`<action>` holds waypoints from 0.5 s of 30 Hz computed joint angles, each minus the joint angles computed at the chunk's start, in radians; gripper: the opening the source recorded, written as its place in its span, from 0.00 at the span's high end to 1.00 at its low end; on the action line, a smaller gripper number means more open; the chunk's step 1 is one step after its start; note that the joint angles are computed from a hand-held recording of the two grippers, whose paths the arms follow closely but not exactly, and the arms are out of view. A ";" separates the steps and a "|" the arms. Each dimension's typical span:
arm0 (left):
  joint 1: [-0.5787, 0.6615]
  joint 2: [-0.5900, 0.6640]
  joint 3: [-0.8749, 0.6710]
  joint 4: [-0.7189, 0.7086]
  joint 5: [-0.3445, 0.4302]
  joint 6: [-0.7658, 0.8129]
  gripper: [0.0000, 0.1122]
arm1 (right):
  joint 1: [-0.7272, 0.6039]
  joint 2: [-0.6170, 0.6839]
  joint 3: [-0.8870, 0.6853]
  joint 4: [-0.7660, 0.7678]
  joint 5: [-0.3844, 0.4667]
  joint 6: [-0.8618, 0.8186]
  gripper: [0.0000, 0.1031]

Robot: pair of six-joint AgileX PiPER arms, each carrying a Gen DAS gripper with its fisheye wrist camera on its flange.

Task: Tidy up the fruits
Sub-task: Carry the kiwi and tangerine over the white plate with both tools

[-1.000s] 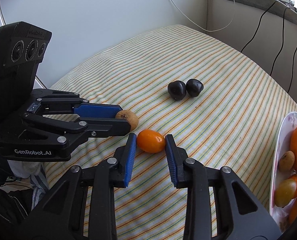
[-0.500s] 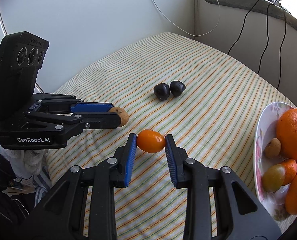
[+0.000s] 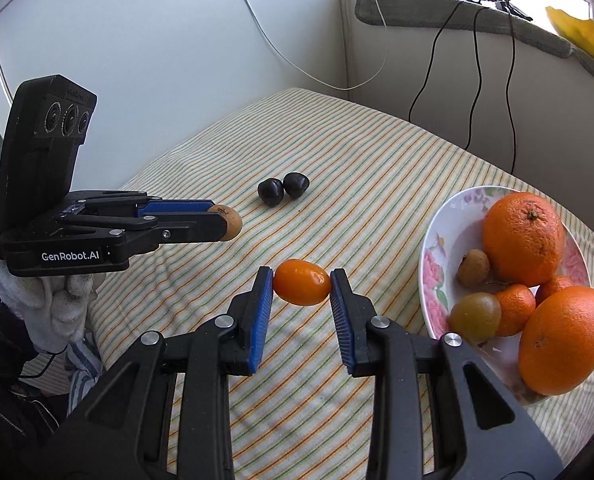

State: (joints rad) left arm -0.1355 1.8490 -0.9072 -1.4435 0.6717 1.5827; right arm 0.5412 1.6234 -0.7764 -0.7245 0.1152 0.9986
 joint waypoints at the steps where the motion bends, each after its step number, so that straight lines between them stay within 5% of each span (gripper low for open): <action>1: -0.009 0.001 -0.008 0.000 -0.002 -0.001 0.78 | -0.003 -0.014 0.013 -0.043 0.003 0.046 0.70; 15: -0.142 0.044 -0.139 0.031 -0.024 -0.089 0.78 | -0.074 -0.181 0.150 -0.182 0.037 0.195 0.70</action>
